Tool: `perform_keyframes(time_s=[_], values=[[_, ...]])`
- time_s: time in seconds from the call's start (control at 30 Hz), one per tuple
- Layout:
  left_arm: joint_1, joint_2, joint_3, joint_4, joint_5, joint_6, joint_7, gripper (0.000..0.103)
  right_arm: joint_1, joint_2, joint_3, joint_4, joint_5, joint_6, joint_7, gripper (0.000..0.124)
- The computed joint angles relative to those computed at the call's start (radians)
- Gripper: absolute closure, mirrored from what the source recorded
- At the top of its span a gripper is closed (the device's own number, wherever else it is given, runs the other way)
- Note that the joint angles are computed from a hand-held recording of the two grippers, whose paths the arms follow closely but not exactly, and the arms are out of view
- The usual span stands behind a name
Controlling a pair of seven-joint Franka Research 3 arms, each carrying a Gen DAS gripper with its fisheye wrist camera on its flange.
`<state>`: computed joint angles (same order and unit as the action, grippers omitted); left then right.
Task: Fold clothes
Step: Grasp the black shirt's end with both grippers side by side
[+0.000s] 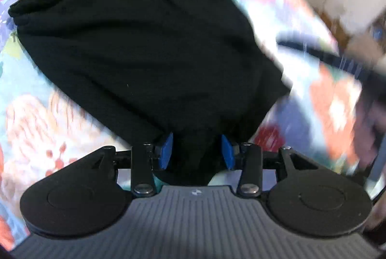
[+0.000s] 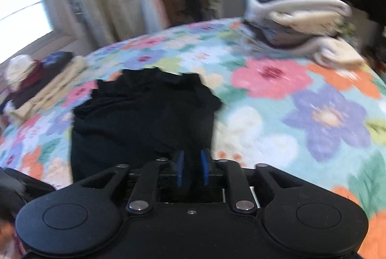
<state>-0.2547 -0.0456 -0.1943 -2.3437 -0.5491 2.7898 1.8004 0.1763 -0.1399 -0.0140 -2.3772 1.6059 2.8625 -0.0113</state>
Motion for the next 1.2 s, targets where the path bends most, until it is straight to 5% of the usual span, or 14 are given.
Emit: perform_keyframes(time_s=[0.13,0.33,0.47,0.53,0.6,0.73,0.87,0.93,1.0,1.1,1.17,1.2], values=[[-0.007,-0.021,0.02,-0.016,-0.147,-0.009,0.072,0.06,0.017,0.032,0.02,0.047,-0.002,0.01,-0.17,0.09],[-0.003,-0.02,0.037,-0.011,-0.414,-0.009,0.213,0.06,0.033,0.137,0.039,0.114,-0.278,0.0,-0.123,0.089],[0.009,-0.011,0.026,-0.005,-0.439,0.003,0.208,0.06,0.029,0.194,0.054,0.151,-0.35,0.008,-0.12,0.067],[0.015,-0.011,0.025,-0.006,-0.44,-0.001,0.198,0.06,0.02,0.212,0.061,0.167,-0.331,0.013,-0.149,0.076],[0.015,-0.017,0.025,-0.008,-0.49,0.008,0.23,0.06,0.008,0.229,0.064,0.193,-0.292,0.031,-0.126,0.11],[0.008,-0.033,0.038,-0.001,-0.751,0.033,0.427,0.06,-0.019,0.273,0.07,0.258,-0.124,0.14,-0.114,0.113],[0.018,-0.044,0.03,0.003,-0.912,0.09,0.52,0.06,-0.034,0.272,0.065,0.257,-0.117,0.195,-0.079,0.113],[-0.009,-0.034,0.051,0.008,-0.84,0.16,0.432,0.06,-0.038,0.251,0.062,0.238,-0.162,0.189,-0.021,0.112],[-0.14,-0.023,0.202,0.002,-0.547,0.215,0.131,0.06,-0.036,0.227,0.052,0.221,-0.301,0.154,0.113,0.104],[-0.28,0.063,0.445,0.068,-0.022,0.205,-0.386,0.059,-0.053,0.208,0.029,0.27,-0.545,-0.084,0.331,0.095],[-0.233,0.139,0.479,0.185,0.329,0.087,-0.735,0.059,-0.063,0.234,0.025,0.366,-0.64,-0.262,0.443,0.084],[-0.173,0.167,0.443,0.225,0.462,0.076,-0.882,0.059,-0.067,0.258,0.029,0.427,-0.658,-0.342,0.479,0.079]])
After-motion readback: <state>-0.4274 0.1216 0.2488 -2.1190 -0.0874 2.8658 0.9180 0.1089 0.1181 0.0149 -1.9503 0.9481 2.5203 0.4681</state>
